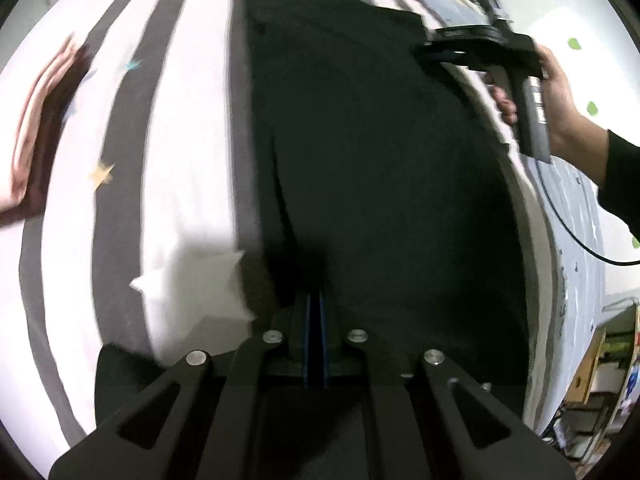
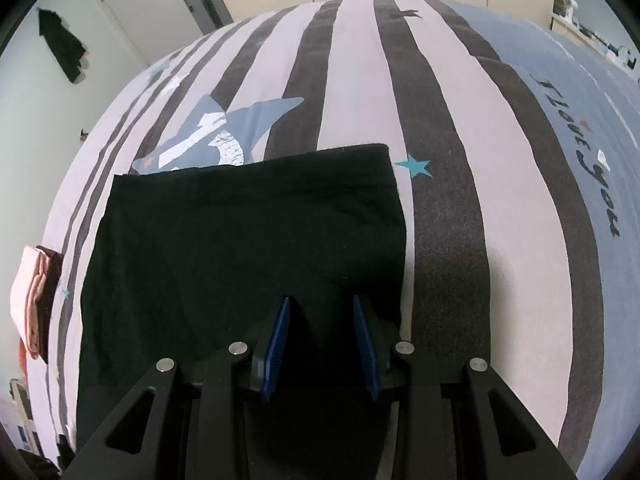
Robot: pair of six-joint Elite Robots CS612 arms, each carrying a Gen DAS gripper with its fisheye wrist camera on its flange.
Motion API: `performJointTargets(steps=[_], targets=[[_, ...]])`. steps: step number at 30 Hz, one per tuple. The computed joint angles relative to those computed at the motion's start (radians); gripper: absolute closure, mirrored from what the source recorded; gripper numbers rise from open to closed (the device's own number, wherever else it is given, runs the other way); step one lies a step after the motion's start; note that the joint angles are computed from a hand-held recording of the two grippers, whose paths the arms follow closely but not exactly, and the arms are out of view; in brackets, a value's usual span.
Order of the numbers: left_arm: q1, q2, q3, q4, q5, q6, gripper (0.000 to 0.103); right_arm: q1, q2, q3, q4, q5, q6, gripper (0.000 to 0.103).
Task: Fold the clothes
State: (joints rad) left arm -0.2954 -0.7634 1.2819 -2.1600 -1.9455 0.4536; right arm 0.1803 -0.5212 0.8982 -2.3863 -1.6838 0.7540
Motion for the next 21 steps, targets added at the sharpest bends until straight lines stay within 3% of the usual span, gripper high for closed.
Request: performJointTargets(steps=[5, 12, 15, 21], targets=[[0.007, -0.01, 0.02, -0.025, -0.022, -0.021, 0.1, 0.0, -0.006, 0.007, 0.007, 0.001, -0.011, 0.073], [0.037, -0.044, 0.056, 0.006, -0.066, 0.012, 0.071, 0.001, -0.015, 0.015, 0.025, -0.005, -0.037, 0.073], [0.044, -0.068, 0.089, -0.005, -0.052, 0.047, 0.065, 0.009, -0.032, 0.033, 0.026, -0.028, -0.054, 0.073], [0.039, -0.101, 0.16, -0.104, -0.005, 0.103, 0.065, 0.062, -0.137, 0.221, -0.172, -0.043, -0.044, 0.073]])
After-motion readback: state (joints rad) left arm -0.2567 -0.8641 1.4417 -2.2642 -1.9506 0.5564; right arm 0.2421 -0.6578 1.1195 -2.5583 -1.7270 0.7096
